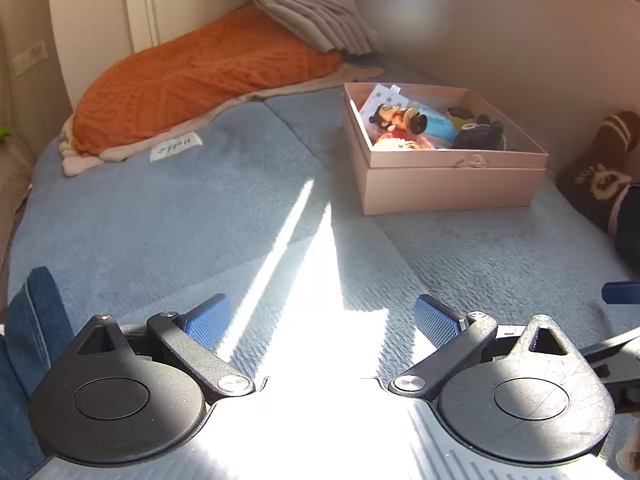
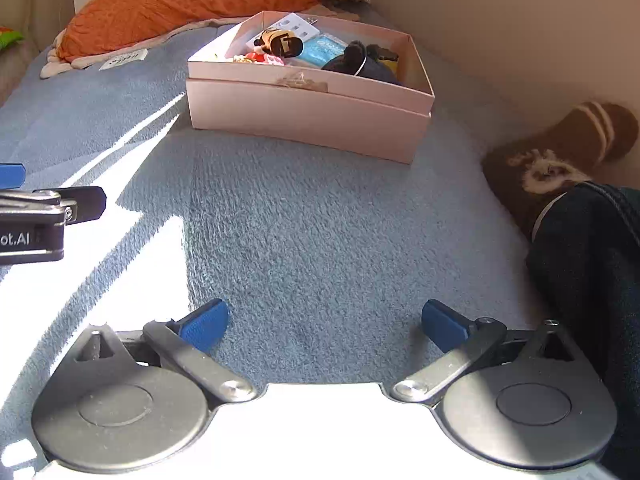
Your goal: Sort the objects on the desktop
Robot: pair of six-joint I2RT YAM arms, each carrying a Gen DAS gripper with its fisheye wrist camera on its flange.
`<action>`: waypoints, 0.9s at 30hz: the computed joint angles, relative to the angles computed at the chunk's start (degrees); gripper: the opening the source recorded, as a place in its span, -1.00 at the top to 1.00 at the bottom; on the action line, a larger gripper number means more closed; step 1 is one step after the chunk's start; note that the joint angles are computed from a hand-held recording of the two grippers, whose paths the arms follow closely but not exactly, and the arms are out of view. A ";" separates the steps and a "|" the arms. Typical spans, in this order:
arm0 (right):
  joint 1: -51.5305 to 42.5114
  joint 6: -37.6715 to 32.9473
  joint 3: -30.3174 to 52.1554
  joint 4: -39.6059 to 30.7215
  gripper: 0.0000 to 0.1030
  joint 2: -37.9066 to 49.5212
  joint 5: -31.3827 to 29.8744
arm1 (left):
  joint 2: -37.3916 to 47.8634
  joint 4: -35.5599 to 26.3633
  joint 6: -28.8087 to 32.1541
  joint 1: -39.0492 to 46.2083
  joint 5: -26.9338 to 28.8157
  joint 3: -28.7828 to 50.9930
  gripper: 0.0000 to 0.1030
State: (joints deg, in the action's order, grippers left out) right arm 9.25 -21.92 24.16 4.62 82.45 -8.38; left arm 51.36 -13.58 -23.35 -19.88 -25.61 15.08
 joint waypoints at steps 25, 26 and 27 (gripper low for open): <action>-3.49 -0.65 -16.86 42.67 -1.00 10.63 -6.62 | 24.74 33.44 2.31 0.78 2.54 -6.34 -1.00; -3.34 -0.64 -17.00 42.96 -1.00 10.67 -6.41 | 24.75 33.47 2.30 0.72 2.45 -6.35 -1.00; -3.13 -0.71 -17.14 43.34 -1.00 10.76 -6.12 | 24.67 33.50 2.31 0.82 2.57 -6.39 -1.00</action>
State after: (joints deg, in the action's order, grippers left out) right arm 6.12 -22.64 7.02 47.95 93.21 -14.51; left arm 76.03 19.93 -21.05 -19.06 -23.04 8.70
